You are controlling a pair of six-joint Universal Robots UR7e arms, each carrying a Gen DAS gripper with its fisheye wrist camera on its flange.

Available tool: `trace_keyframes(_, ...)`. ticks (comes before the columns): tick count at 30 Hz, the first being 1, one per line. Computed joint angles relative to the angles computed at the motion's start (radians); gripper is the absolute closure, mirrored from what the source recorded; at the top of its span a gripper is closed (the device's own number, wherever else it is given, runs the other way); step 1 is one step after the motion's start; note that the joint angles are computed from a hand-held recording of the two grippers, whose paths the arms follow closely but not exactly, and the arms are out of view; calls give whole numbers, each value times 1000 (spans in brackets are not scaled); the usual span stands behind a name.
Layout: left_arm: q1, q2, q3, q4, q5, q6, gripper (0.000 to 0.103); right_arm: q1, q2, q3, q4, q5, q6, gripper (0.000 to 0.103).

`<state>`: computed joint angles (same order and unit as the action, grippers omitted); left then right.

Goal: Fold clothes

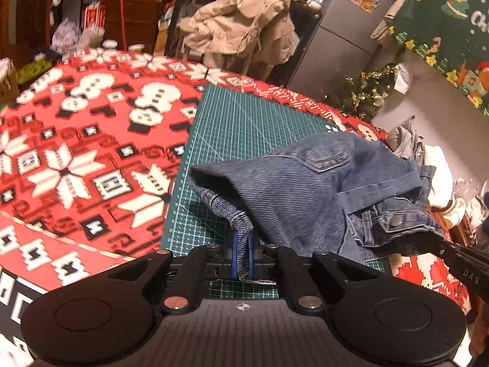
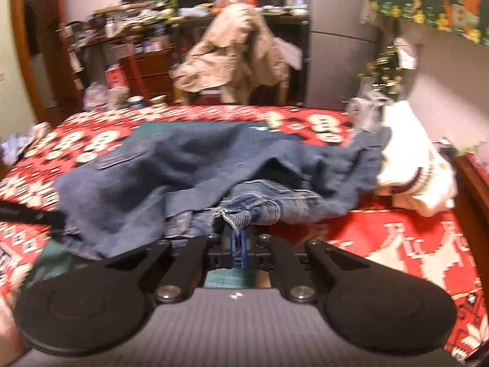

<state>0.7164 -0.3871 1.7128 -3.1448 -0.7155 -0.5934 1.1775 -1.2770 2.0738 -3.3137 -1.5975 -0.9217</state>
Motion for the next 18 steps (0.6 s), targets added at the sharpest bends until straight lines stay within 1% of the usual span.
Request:
trace_keyframes(5,-15,-11,33,-55,17,33,97,37,-29,55,95,17,-39,100)
trace_keyframes(9,-10,-21,48,-64,48,1,97,78,-48,101,179,40,-58,99)
trace_keyframes(14,3,-35,69,-97,-8,-4,97,111,-21,133,168,27,-61,98)
trace_keyframes(17,3,-34,68,-79,-30,8,96,109,-12,122,196,16,-43,94)
trace_keyframes(18,3,-35,68,-75,-33,14,95,108,-14,112,225,15,-35,89)
